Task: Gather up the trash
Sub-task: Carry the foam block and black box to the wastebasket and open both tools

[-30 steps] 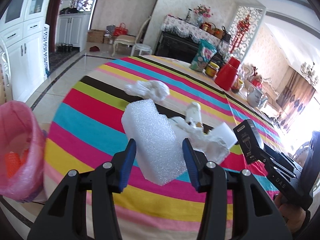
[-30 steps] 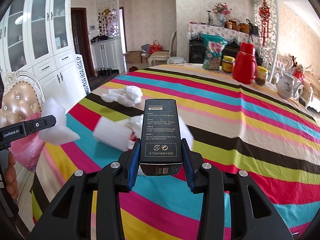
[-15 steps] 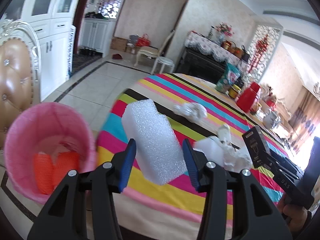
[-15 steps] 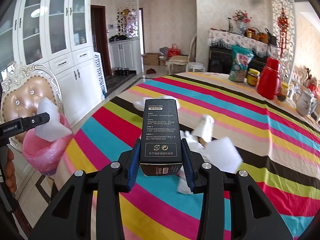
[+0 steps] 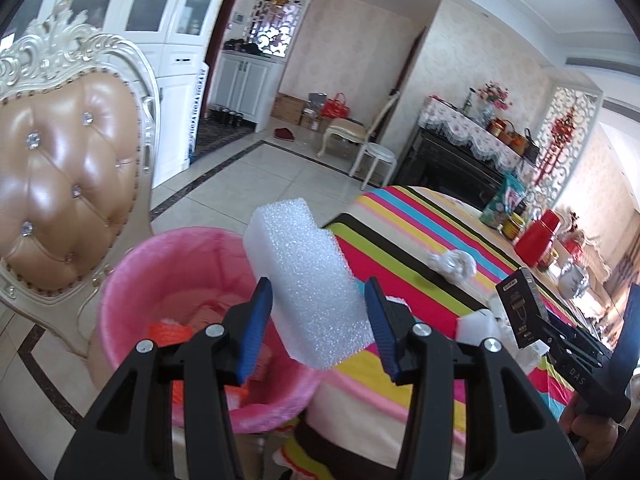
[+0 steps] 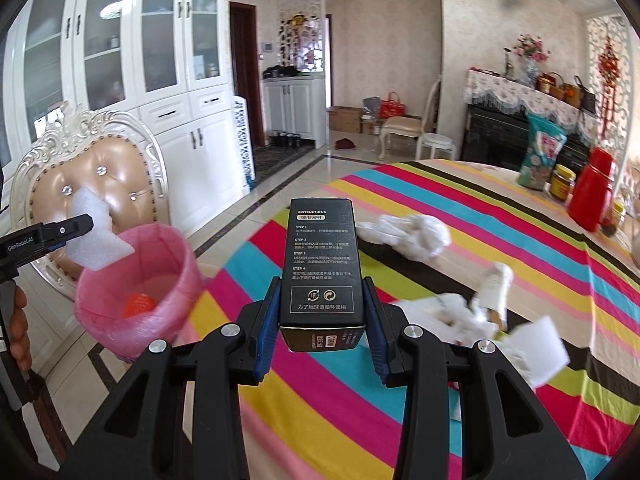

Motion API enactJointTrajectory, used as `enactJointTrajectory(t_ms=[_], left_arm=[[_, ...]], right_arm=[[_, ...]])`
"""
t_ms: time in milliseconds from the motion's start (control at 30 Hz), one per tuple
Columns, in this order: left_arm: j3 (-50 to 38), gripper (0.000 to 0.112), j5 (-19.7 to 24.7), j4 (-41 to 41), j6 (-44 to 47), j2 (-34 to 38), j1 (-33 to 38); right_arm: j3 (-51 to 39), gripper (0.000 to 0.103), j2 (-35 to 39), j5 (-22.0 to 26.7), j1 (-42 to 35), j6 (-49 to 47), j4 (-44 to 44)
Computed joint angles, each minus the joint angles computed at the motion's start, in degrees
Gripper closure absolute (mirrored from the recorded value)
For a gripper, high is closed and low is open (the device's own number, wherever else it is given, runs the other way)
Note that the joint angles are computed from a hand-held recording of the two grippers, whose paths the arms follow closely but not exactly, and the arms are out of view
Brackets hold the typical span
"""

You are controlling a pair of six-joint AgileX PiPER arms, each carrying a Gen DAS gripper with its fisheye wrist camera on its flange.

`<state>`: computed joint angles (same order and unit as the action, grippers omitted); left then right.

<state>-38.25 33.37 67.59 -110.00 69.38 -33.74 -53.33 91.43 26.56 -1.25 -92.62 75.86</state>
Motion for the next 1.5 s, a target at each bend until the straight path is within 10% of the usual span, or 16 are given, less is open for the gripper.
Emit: enactJointTrajectory(t_ms=[833, 1400, 1500], left_arm=[[10.91, 0.066, -11.68, -12.79, 18.71, -13.15, 22.19], [11.82, 0.065, -19.35, -30.63, 40.93, -13.68, 33.49], [11.77, 0.050, -20.23, -36.06, 46.07, -13.38, 34.35]], right_arm=[[-9.39, 0.065, 8.32, -12.04, 31.64, 22.74, -13.02], [-16.31, 0.064, 15.28, -12.36, 37.73, 35.15, -24.30], [-16.98, 0.057, 16.01, -12.28, 37.84, 37.12, -26.24]])
